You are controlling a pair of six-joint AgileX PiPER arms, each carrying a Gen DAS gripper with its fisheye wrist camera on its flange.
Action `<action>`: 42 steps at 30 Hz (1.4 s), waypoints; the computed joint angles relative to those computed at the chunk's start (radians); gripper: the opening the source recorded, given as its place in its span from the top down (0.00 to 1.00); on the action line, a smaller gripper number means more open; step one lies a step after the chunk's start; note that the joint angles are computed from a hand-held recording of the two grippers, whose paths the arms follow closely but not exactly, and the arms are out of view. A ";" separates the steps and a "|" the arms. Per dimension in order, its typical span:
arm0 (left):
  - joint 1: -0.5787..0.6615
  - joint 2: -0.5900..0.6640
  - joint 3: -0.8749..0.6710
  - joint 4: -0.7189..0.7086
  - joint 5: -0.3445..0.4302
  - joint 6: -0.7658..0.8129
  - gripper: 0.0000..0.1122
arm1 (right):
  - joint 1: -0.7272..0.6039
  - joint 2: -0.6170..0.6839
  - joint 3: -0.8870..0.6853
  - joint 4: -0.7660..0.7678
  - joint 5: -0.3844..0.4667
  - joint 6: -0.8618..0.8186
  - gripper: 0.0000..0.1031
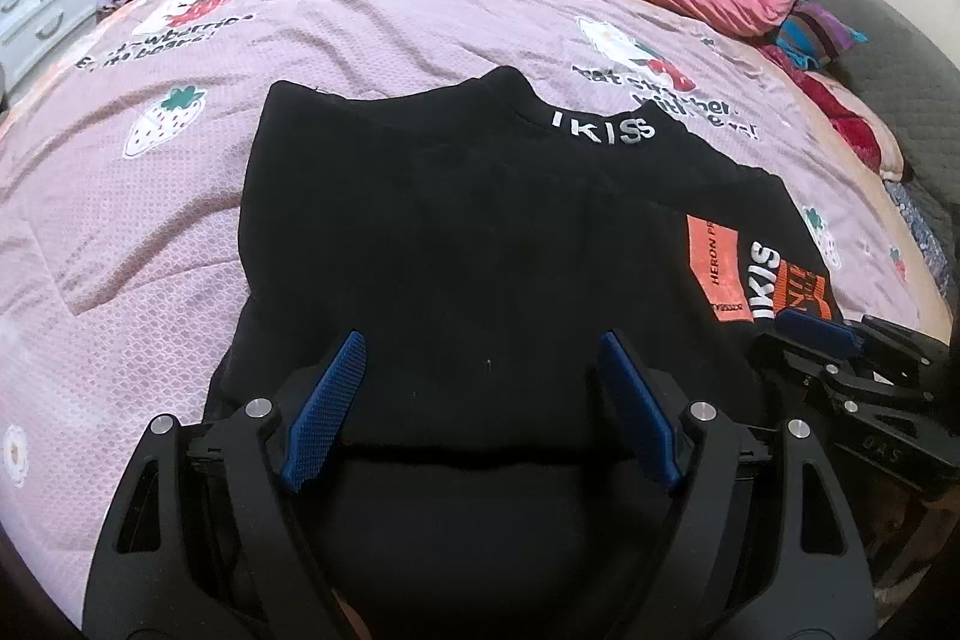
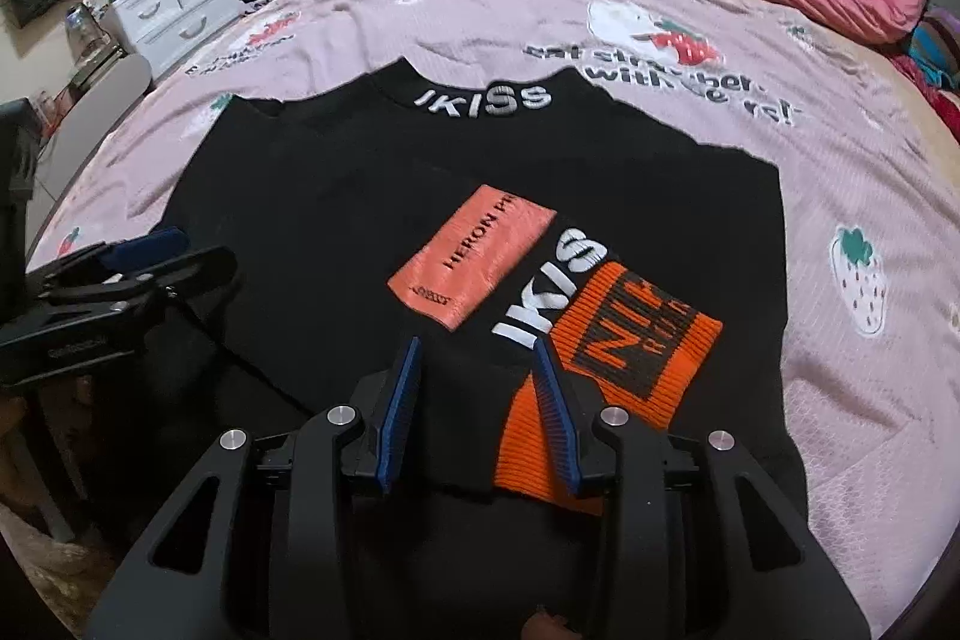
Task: Fold small clothes
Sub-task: 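Release the folded side and smooth it flat with the right gripper, then move both tools back along the sweatshirt body toward its hem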
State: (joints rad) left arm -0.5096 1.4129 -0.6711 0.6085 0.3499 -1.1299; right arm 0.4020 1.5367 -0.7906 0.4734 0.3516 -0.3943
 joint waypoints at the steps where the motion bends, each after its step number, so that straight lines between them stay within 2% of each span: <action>1: -0.005 -0.003 0.002 0.012 0.002 -0.011 0.36 | -0.006 -0.008 0.003 0.032 0.006 -0.031 0.54; 3: -0.005 -0.005 0.008 0.019 -0.003 -0.021 0.36 | -0.012 -0.030 0.013 0.080 0.007 -0.077 0.48; 6: -0.013 -0.011 0.010 0.033 0.005 -0.042 0.36 | -0.015 -0.052 0.021 0.071 0.000 -0.071 0.46; 7: -0.018 -0.016 0.012 0.041 0.010 -0.051 0.36 | -0.015 -0.057 0.023 0.068 0.000 -0.064 0.41; 12: -0.015 -0.033 0.013 0.015 0.017 -0.031 0.35 | -0.014 -0.128 0.070 0.058 -0.058 -0.040 0.30; 15: -0.017 -0.048 0.019 0.011 0.020 -0.037 0.33 | -0.025 -0.176 0.093 0.097 -0.078 -0.073 0.23; 19: -0.034 -0.065 0.021 0.022 0.042 -0.058 0.32 | -0.064 -0.215 0.111 0.224 -0.075 -0.190 0.16; 25: -0.053 -0.094 0.019 0.022 0.073 -0.064 0.31 | -0.097 -0.246 0.127 0.275 -0.071 -0.224 0.13; 32: -0.066 -0.130 0.011 0.009 0.111 -0.049 0.24 | -0.107 -0.290 0.146 0.265 -0.094 -0.206 0.13; 33: -0.071 -0.137 0.009 0.016 0.118 -0.052 0.22 | -0.106 -0.295 0.147 0.253 -0.098 -0.192 0.07; 38: -0.107 -0.164 0.006 0.060 0.160 -0.107 0.17 | -0.111 -0.324 0.155 0.281 -0.108 -0.220 0.06; 42: -0.137 -0.191 0.015 0.107 0.191 -0.168 0.17 | -0.119 -0.343 0.158 0.320 -0.101 -0.258 0.05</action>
State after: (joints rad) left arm -0.6466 1.2215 -0.6564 0.7157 0.5406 -1.2975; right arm 0.2833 1.1940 -0.6328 0.7929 0.2506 -0.6526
